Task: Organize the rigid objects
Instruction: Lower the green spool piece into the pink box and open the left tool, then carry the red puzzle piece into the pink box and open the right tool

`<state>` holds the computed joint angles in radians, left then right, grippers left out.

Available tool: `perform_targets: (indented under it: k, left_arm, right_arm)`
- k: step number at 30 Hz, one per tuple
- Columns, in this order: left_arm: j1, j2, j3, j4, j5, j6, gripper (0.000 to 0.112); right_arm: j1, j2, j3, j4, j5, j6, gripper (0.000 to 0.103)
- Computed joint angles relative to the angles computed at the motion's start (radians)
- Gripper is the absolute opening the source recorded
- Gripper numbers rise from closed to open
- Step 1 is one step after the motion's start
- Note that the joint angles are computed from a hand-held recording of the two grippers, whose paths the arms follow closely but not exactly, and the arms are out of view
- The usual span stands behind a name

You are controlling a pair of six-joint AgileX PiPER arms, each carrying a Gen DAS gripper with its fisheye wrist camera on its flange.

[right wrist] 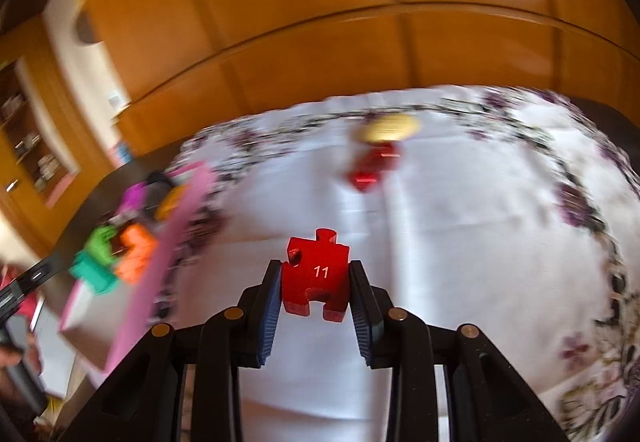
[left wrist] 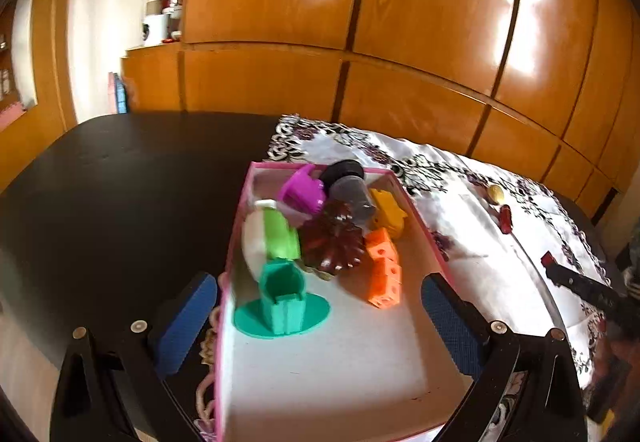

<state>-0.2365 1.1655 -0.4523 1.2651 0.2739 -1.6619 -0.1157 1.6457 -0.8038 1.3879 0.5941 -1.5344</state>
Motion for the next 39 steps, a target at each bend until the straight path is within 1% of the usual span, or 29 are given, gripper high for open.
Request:
perform_targets:
  k: [4,5,7,11,13,17,22,27,30,36,39]
  left_arm:
    - [0.057,-0.034,0.012,-0.068,-0.018,0.076,0.103]
    - [0.065,-0.041,0.015,-0.083,-0.018,0.091,0.103]
    - [0.073,-0.048,0.017,-0.108,-0.001,0.115,0.103]
    - [0.104,-0.048,0.018,-0.173,0.008,0.182,0.103]
    - [0.113,-0.045,0.015,-0.204,0.013,0.215,0.103]
    - [0.120,-0.040,0.016,-0.218,0.029,0.234,0.103]
    - [0.128,-0.042,0.018,-0.223,0.037,0.243,0.103]
    - [0.147,-0.045,0.019,-0.250,0.031,0.273,0.103]
    - [0.150,-0.048,0.021,-0.248,0.033,0.274,0.103]
    - [0.153,-0.060,0.019,-0.244,0.054,0.276,0.103]
    - [0.155,-0.060,0.016,-0.241,0.061,0.275,0.103]
  right_arm:
    - [0.133,-0.049,0.015,-0.019,0.004,0.017,0.032]
    - [0.184,-0.063,0.016,-0.027,-0.006,0.028,0.032]
    - [0.244,-0.077,0.016,-0.035,-0.019,0.038,0.032]
    - [0.413,-0.079,-0.009,-0.123,-0.091,0.129,0.032]
    - [0.491,-0.059,-0.030,-0.199,-0.136,0.204,0.032]
    - [0.580,-0.013,-0.063,-0.321,-0.176,0.347,0.032]
    - [0.626,0.024,-0.089,-0.397,-0.190,0.440,0.032]
    - [0.652,0.041,-0.112,-0.516,-0.213,0.570,0.032]
    - [0.654,0.051,-0.127,-0.549,-0.214,0.619,0.032]
    - [0.675,0.097,-0.184,-0.680,-0.216,0.771,0.032]
    - [0.677,0.097,-0.188,-0.717,-0.210,0.807,0.032]
